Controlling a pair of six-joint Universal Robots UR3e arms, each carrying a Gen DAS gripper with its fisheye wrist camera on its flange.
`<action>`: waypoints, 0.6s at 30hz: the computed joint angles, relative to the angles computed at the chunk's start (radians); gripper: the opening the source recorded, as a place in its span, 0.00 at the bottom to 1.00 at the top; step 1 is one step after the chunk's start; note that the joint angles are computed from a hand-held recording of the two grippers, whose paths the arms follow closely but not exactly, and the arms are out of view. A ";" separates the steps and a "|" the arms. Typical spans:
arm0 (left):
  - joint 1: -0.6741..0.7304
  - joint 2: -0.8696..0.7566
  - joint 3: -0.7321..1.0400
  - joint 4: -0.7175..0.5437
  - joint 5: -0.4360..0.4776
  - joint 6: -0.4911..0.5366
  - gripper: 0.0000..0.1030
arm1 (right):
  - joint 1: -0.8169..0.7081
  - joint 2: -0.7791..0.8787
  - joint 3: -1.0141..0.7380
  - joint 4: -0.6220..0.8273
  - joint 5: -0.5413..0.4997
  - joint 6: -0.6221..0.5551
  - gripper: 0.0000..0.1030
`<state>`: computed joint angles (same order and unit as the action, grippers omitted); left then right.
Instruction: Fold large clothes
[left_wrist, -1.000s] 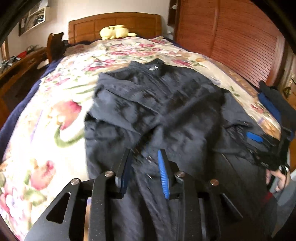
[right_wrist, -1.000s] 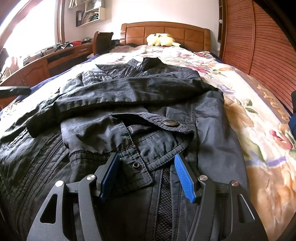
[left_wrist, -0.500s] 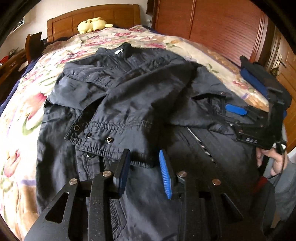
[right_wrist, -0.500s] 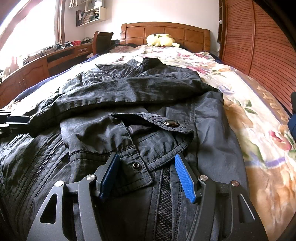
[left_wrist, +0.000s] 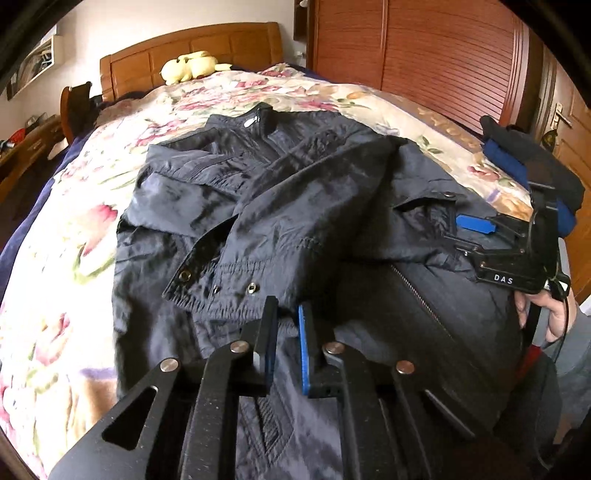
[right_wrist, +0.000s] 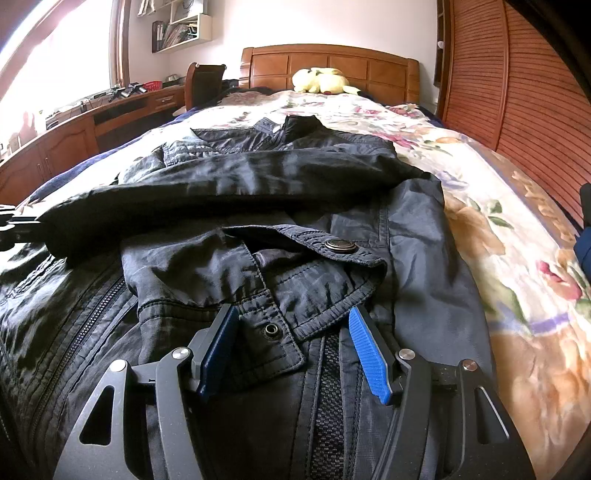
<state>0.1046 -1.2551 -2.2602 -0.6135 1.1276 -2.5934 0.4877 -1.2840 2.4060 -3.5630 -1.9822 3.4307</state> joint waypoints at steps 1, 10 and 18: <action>0.008 0.021 -0.002 -0.026 0.000 0.010 0.17 | -0.001 -0.001 0.001 0.000 0.001 -0.001 0.62; 0.429 0.538 -0.133 -0.562 -0.155 0.314 0.35 | -0.002 -0.001 0.001 0.000 0.001 -0.001 0.63; 0.816 0.825 -0.152 -1.022 -0.149 0.661 0.40 | -0.001 0.000 0.001 0.000 0.000 -0.002 0.63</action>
